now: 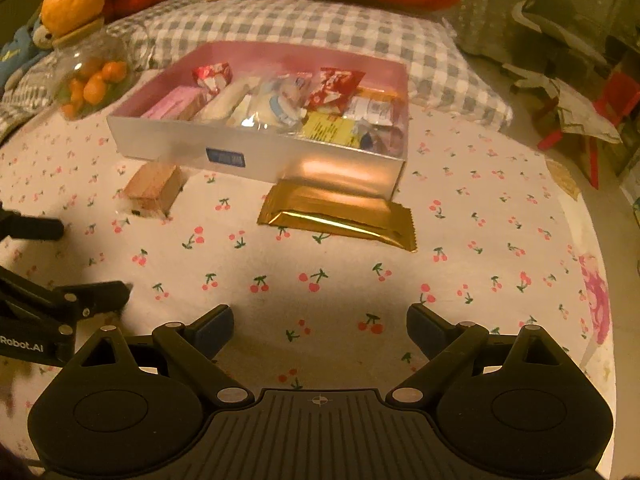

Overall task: Organize snacks
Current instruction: 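Withdraw both open grippers from the box toward the last snacks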

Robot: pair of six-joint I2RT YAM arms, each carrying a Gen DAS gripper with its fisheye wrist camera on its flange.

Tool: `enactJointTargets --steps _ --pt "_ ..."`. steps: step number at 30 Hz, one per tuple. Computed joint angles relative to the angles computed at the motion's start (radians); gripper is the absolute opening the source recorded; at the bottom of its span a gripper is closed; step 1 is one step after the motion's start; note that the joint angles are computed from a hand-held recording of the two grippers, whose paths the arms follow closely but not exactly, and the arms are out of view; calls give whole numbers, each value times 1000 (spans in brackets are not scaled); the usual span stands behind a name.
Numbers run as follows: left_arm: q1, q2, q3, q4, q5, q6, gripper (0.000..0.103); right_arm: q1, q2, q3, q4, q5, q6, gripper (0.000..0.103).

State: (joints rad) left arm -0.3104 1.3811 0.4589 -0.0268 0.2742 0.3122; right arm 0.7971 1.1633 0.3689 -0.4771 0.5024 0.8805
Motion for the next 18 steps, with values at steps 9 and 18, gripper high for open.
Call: enactJointTargets --steps 9,18 --pt "-21 62 -30 169 26 -15 103 -131 -105 -156 227 -42 -121 103" --pt "-42 130 -40 316 22 -56 103 -212 -42 -177 376 -42 -196 103"
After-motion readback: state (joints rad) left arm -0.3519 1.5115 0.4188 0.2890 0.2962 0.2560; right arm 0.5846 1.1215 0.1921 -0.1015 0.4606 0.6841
